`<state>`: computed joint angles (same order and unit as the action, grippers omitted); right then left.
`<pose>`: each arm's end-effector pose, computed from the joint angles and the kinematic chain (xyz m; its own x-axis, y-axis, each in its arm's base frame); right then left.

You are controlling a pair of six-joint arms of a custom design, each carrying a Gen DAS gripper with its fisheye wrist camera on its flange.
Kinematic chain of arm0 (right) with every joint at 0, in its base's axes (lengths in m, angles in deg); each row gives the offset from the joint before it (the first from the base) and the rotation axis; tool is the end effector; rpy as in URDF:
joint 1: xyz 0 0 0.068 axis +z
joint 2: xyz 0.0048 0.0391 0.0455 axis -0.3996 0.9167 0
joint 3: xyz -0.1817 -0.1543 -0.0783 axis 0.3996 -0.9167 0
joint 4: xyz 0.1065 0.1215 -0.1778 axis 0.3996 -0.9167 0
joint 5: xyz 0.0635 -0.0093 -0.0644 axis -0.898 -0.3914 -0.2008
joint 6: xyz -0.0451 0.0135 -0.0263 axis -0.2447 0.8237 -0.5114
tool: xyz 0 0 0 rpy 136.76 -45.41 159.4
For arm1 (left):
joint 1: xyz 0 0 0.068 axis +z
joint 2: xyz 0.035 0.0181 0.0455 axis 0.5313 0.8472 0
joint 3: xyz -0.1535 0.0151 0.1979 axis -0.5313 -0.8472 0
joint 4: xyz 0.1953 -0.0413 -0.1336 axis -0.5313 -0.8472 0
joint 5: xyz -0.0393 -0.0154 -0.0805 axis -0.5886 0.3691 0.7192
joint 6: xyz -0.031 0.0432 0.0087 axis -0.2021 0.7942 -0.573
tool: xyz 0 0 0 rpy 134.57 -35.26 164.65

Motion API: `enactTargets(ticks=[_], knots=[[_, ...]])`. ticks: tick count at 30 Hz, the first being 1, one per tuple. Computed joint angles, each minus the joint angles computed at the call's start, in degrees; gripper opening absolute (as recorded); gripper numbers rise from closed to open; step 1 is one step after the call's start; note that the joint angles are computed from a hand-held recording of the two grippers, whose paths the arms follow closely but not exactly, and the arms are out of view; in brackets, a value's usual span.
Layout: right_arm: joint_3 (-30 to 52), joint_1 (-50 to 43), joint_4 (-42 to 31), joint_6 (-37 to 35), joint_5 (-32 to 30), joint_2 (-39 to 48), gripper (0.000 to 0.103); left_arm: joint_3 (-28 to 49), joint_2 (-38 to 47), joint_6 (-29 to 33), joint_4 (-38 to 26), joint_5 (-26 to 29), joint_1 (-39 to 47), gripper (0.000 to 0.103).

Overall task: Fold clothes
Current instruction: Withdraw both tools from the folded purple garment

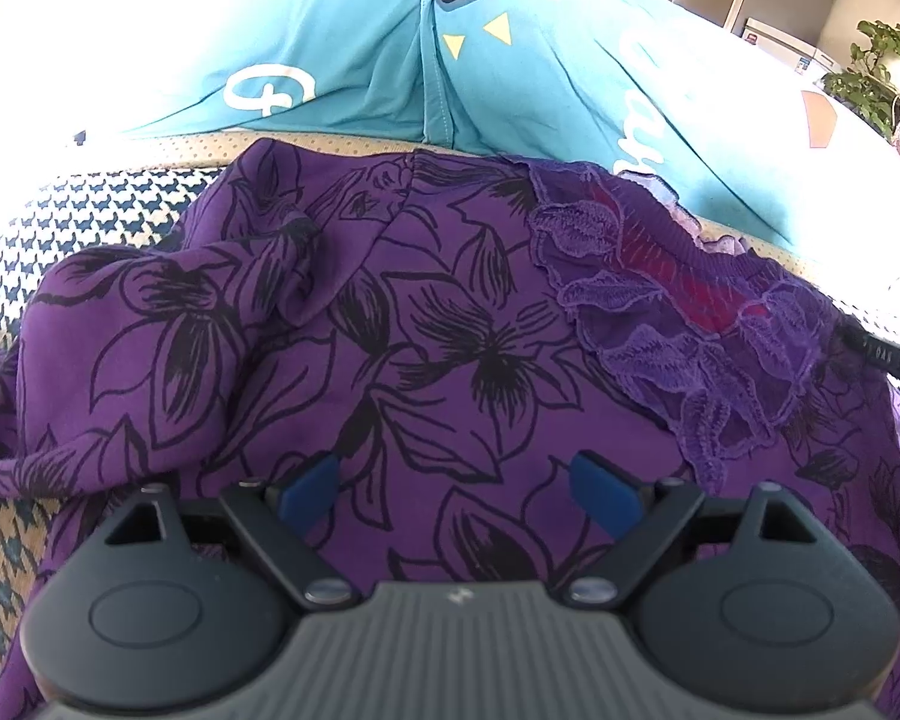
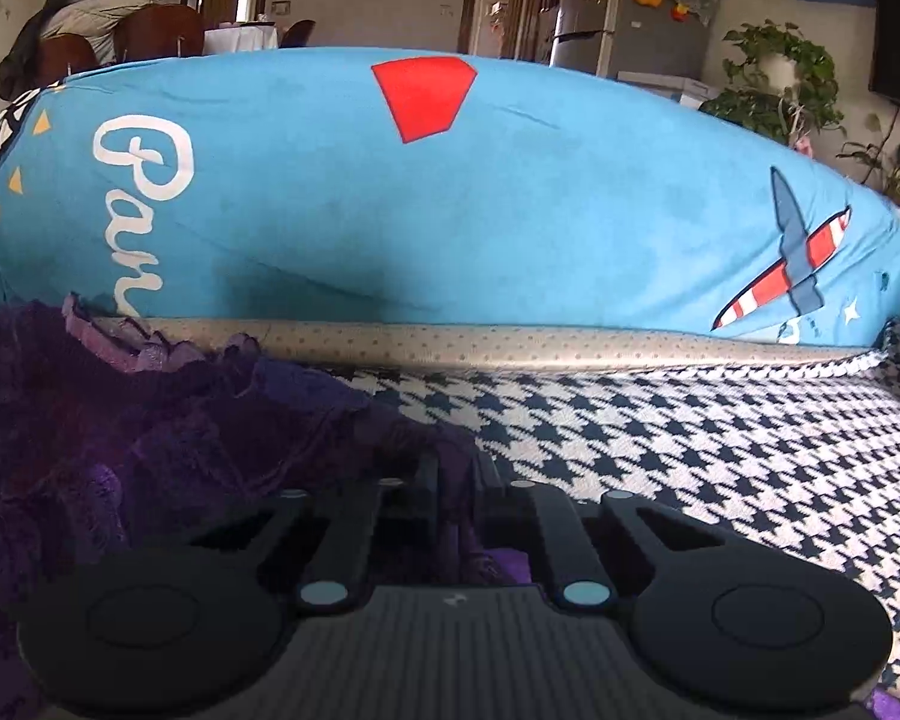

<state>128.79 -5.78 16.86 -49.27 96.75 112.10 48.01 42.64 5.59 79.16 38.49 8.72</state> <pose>0.2893 0.0696 0.1541 -0.5690 0.1027 -0.8159 0.3989 0.9021 -0.1646 0.2926 -0.1292 0.1515 -0.7879 0.1335 -0.6011 0.2914 0.9408 -0.1730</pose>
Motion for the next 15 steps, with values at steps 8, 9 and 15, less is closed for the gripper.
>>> enactTargets(ticks=[8,9,15], knots=[[3.7,-1.3,-5.0,5.8,5.6,3.9,0.007,-0.7,-1.7,1.5,-0.4,0.7,0.9,0.088],[4.4,-0.7,-5.8,5.4,6.9,4.8,0.009,-1.0,-2.2,1.8,-0.4,0.8,1.1,0.089],[5.9,2.5,-12.6,10.3,9.2,0.6,0.039,-3.1,-6.2,2.5,-0.3,0.5,3.6,0.090]])
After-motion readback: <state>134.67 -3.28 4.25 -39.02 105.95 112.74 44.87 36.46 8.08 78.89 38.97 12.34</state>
